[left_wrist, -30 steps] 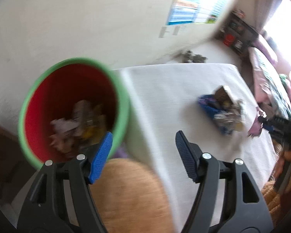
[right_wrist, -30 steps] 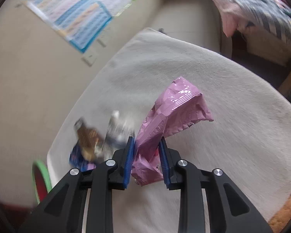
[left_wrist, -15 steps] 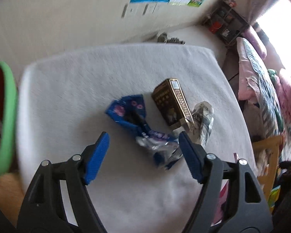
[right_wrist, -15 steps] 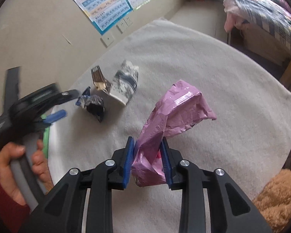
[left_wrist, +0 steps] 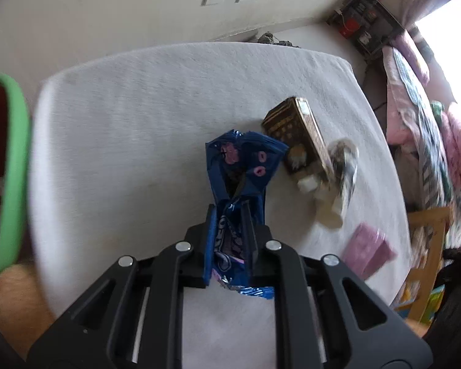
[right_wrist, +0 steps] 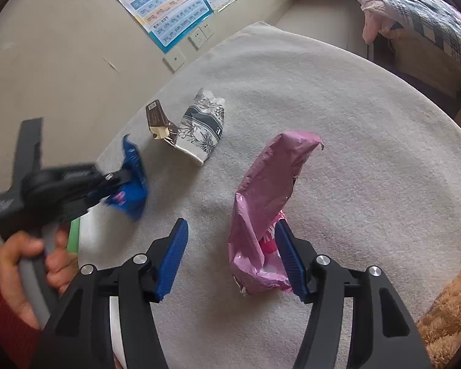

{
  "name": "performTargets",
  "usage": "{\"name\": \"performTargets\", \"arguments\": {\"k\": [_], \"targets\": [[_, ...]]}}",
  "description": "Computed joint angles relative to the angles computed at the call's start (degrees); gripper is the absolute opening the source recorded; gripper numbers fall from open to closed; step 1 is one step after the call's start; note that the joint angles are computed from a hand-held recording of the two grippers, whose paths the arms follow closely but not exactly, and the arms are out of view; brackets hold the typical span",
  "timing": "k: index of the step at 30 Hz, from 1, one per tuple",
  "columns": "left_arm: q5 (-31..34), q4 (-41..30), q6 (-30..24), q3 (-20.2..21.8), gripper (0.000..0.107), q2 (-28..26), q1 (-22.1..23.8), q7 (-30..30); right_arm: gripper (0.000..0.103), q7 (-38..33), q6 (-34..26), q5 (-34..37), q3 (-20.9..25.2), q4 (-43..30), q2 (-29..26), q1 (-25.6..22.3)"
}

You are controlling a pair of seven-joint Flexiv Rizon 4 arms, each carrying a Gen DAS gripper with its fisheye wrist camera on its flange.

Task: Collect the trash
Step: 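Grasp the blue snack bag with the left tool while the right tool grasps the pink wrapper, then carry the blue bag and pink wrapper with both tools over the red bin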

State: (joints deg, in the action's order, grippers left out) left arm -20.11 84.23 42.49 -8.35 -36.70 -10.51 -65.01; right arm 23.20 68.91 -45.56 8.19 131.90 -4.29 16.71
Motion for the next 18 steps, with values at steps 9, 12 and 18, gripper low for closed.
{"name": "performTargets", "arguments": {"k": [9, 12, 18], "targets": [[0.0, 14.9, 6.7, 0.5, 0.016, 9.8, 3.3, 15.9, 0.064, 0.1, -2.4, 0.4, 0.2, -0.9, -0.3, 0.6], [-0.3, 16.2, 7.0, 0.8, 0.025, 9.9, 3.0, 16.1, 0.064, 0.5, -3.0, 0.7, 0.4, -0.5, 0.1, 0.6], [-4.9, 19.2, 10.1, -0.9, 0.067, 10.7, 3.6, 18.9, 0.067, 3.2, -3.1, -0.2, 0.3, 0.3, 0.7, 0.1]]}}
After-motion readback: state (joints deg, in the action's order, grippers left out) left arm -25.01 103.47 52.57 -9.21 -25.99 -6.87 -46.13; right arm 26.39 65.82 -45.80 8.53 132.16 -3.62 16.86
